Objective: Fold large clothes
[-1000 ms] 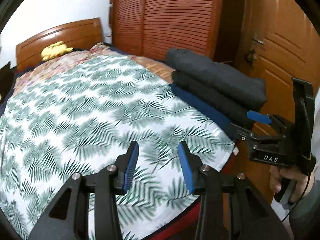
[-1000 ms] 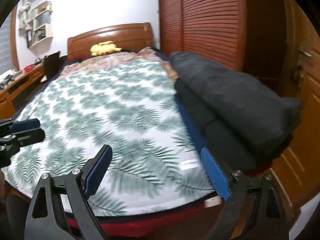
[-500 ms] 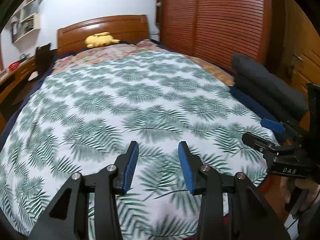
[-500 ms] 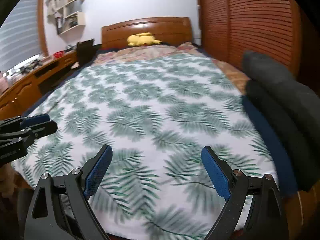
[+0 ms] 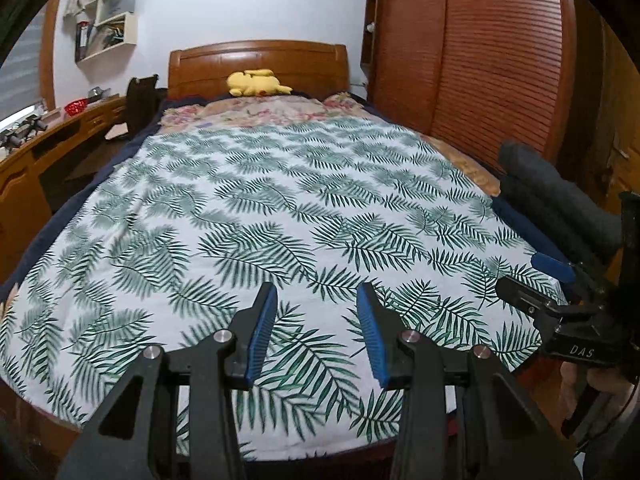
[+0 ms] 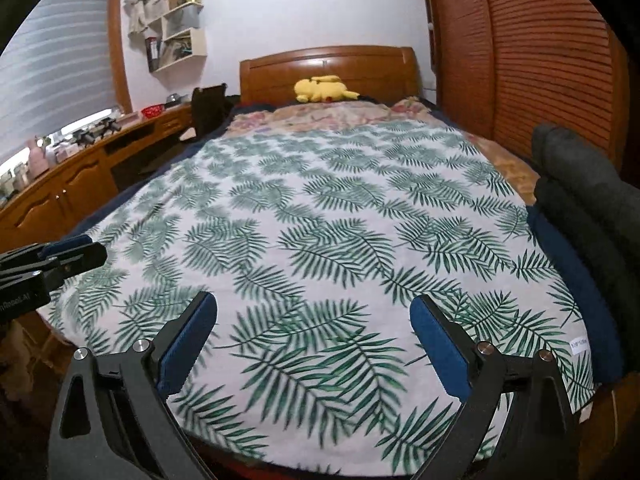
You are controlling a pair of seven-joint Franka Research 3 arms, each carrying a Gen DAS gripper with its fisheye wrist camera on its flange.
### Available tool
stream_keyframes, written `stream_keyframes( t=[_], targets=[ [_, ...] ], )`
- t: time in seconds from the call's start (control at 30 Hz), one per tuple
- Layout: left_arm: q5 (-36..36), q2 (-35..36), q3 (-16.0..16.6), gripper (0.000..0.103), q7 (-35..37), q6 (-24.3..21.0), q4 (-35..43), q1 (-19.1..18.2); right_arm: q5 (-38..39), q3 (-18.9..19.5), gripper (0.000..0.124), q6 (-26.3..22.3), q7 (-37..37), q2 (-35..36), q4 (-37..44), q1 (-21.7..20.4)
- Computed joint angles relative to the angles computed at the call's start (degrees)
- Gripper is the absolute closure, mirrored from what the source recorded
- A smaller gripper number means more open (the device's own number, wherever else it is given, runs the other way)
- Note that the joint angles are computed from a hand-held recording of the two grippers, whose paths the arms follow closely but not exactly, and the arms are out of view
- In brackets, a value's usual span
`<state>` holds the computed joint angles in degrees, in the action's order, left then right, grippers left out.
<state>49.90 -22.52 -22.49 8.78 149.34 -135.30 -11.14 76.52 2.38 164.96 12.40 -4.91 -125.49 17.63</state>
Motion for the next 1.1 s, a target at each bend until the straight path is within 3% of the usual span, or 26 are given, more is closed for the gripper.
stream_keyframes(
  t=[0.57, 0.8, 1.1],
  targets=[
    [-1.2, -15.1, -3.3, 0.062, 0.0, -6.6, -4.2, 0.2, 13.6, -1.4, 0.025, 0.0, -12.1, -12.5, -3.7, 3.0],
    [-2.2, -16.8, -3.9, 0.062, -0.2, -6.6, -5.3, 0.7, 17.2, -0.4, 0.025, 1.4, -16.2, -12.8, -3.8, 2.7],
    [-2.3, -16.7, -4.5, 0.062, -0.7, -6.3, -5.3, 1.2, 17.6, -0.2, 0.025, 1.4, -16.5, -12.7, -3.9, 2.1]
  ],
)
